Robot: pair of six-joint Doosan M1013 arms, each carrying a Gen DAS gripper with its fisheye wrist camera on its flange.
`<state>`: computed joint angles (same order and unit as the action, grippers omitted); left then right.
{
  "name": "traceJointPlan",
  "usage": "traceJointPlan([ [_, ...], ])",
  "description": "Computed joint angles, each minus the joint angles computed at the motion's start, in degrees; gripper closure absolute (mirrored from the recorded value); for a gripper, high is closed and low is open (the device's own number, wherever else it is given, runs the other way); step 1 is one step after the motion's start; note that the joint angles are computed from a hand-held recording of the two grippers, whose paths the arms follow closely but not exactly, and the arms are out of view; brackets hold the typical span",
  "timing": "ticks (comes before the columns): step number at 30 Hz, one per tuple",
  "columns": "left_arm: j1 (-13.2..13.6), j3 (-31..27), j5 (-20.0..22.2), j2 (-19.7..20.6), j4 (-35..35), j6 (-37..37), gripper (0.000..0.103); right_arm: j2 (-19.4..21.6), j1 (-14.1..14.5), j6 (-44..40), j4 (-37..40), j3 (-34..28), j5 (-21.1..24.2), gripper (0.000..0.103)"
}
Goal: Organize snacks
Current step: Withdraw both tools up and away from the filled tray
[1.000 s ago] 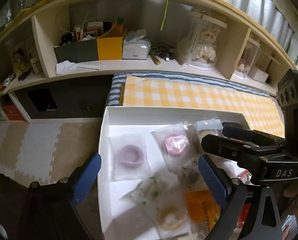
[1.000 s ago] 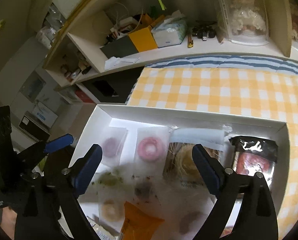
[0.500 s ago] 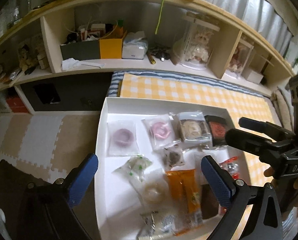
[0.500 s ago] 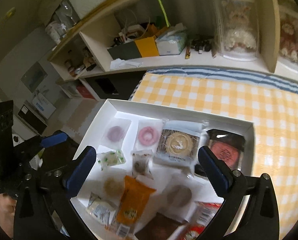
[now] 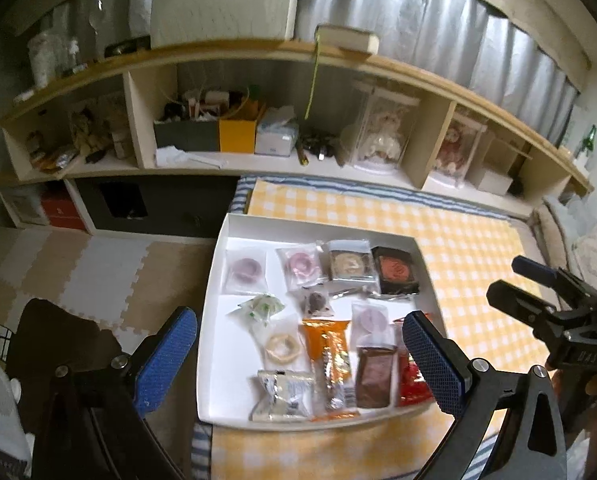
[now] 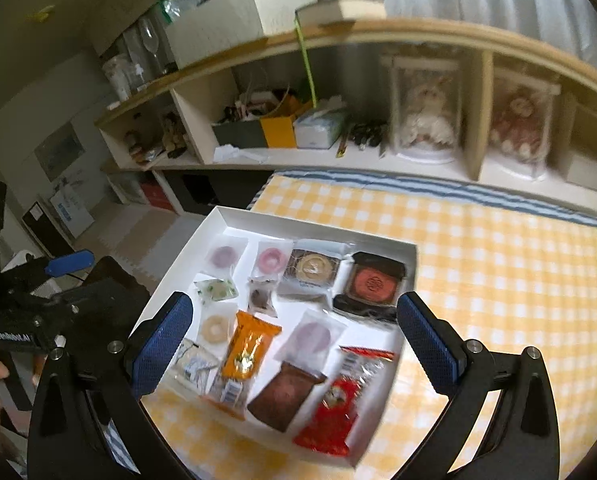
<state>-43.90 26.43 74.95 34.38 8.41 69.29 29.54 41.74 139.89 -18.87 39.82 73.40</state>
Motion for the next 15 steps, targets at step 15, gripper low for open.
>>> traceJointPlan([
  [15, -8.12, 19.73, -6.79, -14.91, 13.99, -8.95, 0.000, -6.53, 6.72, 7.94, -11.35, 6.46, 2.21, 0.000],
])
